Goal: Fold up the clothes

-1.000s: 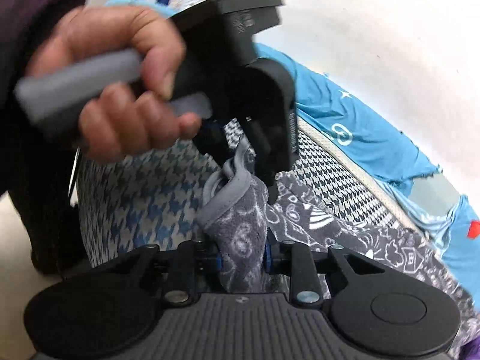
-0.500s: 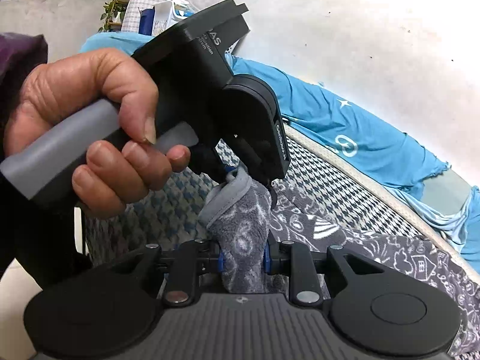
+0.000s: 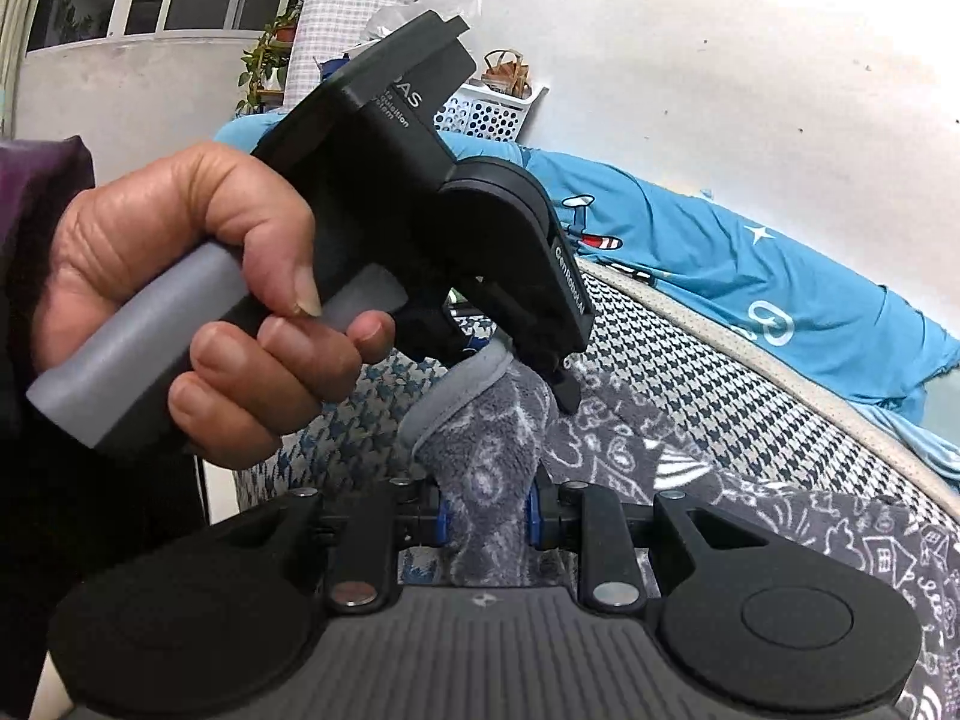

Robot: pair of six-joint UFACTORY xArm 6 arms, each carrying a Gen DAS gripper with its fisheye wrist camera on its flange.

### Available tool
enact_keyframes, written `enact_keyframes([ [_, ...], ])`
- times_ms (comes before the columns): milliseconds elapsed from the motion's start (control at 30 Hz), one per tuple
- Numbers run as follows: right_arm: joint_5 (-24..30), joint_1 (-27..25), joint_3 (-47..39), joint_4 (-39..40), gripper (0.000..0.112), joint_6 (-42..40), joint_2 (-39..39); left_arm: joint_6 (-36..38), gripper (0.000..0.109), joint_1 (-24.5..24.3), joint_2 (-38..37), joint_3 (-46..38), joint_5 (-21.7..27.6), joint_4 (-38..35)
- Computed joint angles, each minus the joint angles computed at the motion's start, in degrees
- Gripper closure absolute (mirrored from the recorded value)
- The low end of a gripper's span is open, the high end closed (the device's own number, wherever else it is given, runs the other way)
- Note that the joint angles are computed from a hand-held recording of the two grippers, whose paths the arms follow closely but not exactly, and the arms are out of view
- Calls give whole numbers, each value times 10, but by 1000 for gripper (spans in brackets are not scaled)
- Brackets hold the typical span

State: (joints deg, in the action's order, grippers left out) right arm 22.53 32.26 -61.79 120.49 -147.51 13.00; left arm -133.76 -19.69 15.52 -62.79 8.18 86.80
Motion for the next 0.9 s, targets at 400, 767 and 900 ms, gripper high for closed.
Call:
enact_keyframes([
  [400, 17, -11, 29, 30, 90, -34, -30, -17, 88, -23, 14, -35, 26, 1],
  [767, 56, -42, 47, -159, 74, 126, -44, -9, 88, -13, 22, -25, 21, -37],
  [900, 81, -66, 53, -219, 74, 201, -51, 14, 87, -12, 23, -21, 25, -60],
])
